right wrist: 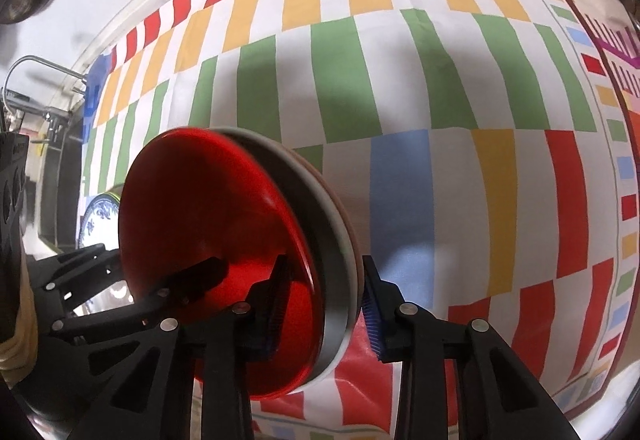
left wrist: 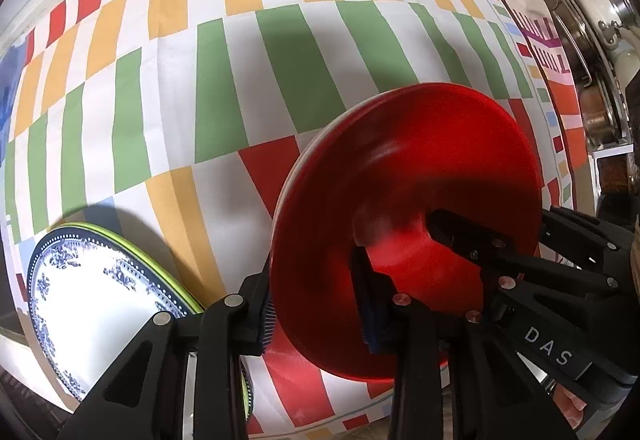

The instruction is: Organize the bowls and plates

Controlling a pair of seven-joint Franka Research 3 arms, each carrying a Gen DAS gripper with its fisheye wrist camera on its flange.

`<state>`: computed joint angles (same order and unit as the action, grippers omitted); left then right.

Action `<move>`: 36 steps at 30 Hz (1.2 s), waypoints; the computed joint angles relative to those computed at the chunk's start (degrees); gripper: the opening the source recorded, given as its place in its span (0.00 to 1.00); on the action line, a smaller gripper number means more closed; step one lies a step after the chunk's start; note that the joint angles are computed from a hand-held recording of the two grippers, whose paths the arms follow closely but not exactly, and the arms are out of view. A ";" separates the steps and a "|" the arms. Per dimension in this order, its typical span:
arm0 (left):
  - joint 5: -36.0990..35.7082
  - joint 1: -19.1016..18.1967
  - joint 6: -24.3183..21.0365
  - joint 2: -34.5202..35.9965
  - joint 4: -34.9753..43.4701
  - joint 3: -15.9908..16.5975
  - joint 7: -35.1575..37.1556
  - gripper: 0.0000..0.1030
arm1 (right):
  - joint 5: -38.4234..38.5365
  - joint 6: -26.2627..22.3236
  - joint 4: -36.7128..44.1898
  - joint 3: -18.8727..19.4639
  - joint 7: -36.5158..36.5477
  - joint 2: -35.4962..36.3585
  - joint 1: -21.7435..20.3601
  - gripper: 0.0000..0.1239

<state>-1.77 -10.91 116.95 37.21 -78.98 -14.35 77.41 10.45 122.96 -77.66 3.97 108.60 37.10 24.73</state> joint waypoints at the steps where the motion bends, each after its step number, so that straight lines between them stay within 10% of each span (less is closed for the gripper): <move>1: -0.04 0.05 -0.07 -0.25 -0.16 -0.01 -0.07 0.32 | -0.23 0.09 -0.05 -0.11 0.01 -0.16 0.10 0.28; 21: -3.25 5.18 3.51 -12.24 -13.67 0.78 3.56 0.32 | -3.14 -3.25 7.75 0.05 3.23 1.48 4.80 0.28; 36: -6.79 10.21 6.36 -27.37 -31.82 4.73 10.33 0.32 | -5.21 -12.94 32.66 0.44 7.92 14.91 12.19 0.28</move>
<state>-8.56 -0.69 123.31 9.84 -110.80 -9.63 87.74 5.24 110.03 -45.00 4.41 116.52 52.01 36.92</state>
